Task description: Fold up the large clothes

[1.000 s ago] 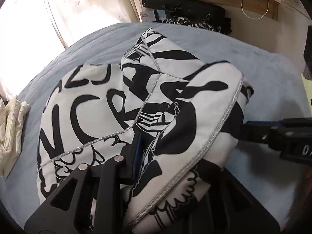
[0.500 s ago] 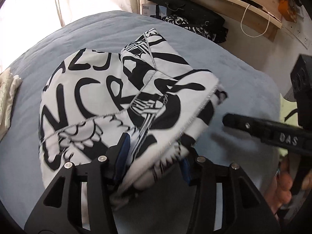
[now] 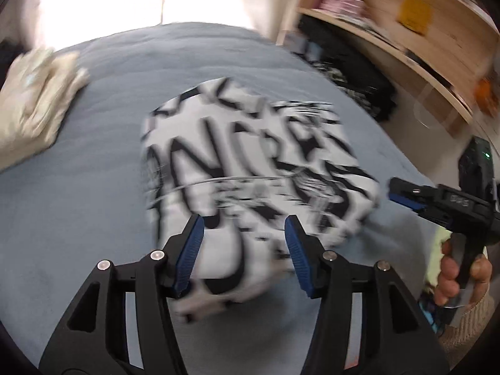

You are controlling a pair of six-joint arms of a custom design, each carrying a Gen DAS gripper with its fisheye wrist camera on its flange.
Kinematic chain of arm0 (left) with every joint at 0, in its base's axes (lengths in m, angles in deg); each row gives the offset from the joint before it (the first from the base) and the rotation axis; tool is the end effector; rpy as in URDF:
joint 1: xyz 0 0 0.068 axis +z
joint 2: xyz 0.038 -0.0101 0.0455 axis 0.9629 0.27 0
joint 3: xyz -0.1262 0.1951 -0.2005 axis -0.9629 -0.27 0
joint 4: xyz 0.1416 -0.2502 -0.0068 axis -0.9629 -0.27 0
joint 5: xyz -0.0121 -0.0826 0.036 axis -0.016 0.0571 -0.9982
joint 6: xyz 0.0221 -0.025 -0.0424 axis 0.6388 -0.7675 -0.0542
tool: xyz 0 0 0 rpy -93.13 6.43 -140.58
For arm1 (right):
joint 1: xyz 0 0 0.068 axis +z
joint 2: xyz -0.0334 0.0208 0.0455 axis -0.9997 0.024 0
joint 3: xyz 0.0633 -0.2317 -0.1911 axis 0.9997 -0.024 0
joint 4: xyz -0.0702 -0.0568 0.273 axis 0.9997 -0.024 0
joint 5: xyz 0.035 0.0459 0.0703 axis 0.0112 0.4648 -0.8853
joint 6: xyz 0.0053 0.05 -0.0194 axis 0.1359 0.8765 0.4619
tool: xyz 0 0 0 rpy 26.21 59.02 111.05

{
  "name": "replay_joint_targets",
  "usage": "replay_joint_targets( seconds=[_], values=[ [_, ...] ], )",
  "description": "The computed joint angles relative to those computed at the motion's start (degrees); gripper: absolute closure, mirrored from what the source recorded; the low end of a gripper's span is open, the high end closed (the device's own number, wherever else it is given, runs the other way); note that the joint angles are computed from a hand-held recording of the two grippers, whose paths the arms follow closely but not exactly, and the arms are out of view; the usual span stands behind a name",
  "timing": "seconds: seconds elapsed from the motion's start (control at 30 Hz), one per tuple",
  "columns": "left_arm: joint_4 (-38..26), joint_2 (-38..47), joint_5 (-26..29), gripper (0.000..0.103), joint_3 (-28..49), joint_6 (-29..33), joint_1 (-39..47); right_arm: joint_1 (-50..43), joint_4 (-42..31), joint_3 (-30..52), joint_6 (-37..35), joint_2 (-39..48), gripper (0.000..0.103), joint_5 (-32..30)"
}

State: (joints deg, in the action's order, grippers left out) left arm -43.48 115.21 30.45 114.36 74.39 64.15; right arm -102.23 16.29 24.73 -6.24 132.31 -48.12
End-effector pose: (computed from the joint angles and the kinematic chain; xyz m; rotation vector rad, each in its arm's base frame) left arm 0.2804 -0.0545 0.3078 0.0442 2.4186 -0.3008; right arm 0.3519 -0.0609 0.2954 0.1876 2.4963 0.8997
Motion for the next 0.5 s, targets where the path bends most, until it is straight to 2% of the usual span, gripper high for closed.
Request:
replay_joint_targets(
  seconds=[0.17, 0.23, 0.33, 0.47, 0.5],
  values=[
    [0.77, 3.33, 2.04, 0.053, -0.98, -0.81, 5.40, 1.22, -4.91, 8.88, -3.43, 9.43, 0.065, -0.27],
    [2.84, 3.90, 4.27, 0.053, -2.41, -1.06, 6.86, 2.11, -8.60, 13.55, -3.78, 14.06, 0.065, -0.05],
    [6.36, 5.16, 3.74, 0.052, -3.58, -1.00, 6.45, 3.48, -12.35, 17.50, -5.32, 18.19, 0.065, 1.49],
    [9.89, 6.14, 0.96, 0.048, -4.98, 0.27, 5.10, 4.62, -10.73, 17.90, -4.31, 19.40, 0.065, 1.45],
    [10.17, 6.32, 0.29, 0.048, -5.03, 0.02, 4.74, 4.89, -10.01, 17.93, -4.19, 19.25, 0.068, 0.82]
  ],
)
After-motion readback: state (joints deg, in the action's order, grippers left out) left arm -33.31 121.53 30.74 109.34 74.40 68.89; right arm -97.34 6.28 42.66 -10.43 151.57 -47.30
